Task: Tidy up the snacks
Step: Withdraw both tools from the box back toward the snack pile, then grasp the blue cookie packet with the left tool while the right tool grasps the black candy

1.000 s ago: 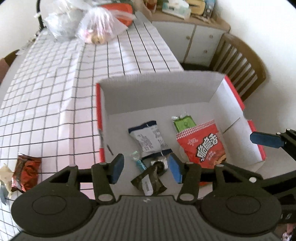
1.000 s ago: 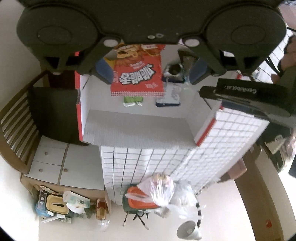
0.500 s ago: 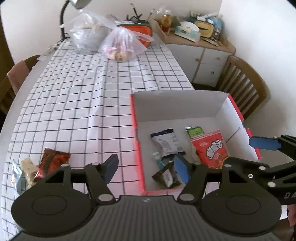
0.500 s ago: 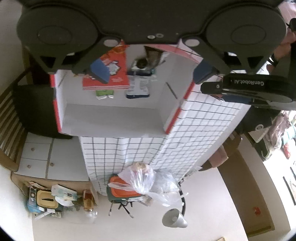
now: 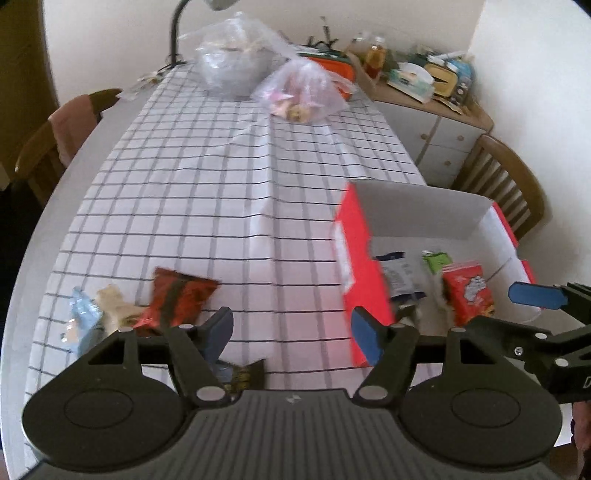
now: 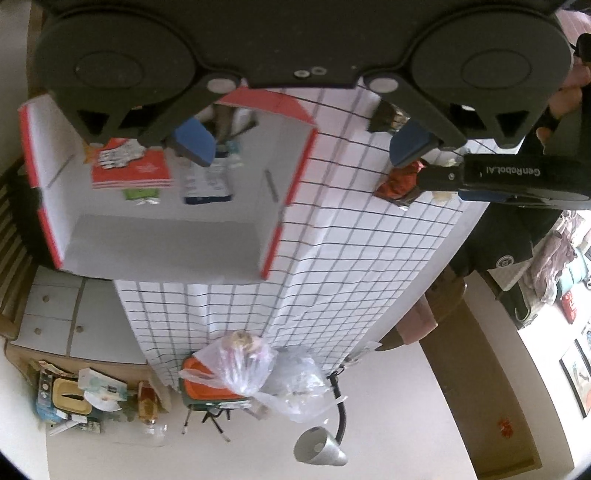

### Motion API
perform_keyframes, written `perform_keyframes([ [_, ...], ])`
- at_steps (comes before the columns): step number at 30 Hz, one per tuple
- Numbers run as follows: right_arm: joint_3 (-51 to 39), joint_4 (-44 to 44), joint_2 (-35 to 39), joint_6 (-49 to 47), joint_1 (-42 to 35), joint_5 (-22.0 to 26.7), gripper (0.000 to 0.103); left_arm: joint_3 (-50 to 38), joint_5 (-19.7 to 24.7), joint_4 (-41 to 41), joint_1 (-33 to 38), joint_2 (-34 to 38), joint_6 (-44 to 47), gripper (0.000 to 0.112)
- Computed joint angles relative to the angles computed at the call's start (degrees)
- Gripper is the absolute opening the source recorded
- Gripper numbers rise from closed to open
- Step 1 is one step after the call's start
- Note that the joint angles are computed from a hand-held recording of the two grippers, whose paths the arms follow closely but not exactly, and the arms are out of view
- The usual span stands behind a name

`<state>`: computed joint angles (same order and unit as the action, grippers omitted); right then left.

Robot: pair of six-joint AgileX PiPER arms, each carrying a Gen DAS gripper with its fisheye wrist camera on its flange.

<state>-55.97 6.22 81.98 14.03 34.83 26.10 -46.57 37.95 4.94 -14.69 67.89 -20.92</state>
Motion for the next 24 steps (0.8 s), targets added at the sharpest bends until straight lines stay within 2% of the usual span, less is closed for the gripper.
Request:
perform_keyframes([
  [6, -4.49, -10.46, 5.39, 14.96, 8.06, 0.27, 0.101, 2.10, 1.53, -15.35, 18.37, -2.03, 26.38, 0.070],
  [11, -8.69, -13.87, 10.82, 20.88, 12.53, 1.01, 0.101, 1.70, 4.13, -25.39, 32.13, 0.49, 46.14, 0.070],
  [18, -16.22, -12.26, 19.93, 18.06, 17.09, 2.45, 0.101, 0.54, 5.46, -31.09, 44.14, 6.75, 63.23, 0.070],
  [24, -24.36, -11.80, 28.94, 13.29, 19.12, 6.65, 0.093, -0.81, 3.96, -33.20, 50.74, 14.17, 73.55, 0.070],
])
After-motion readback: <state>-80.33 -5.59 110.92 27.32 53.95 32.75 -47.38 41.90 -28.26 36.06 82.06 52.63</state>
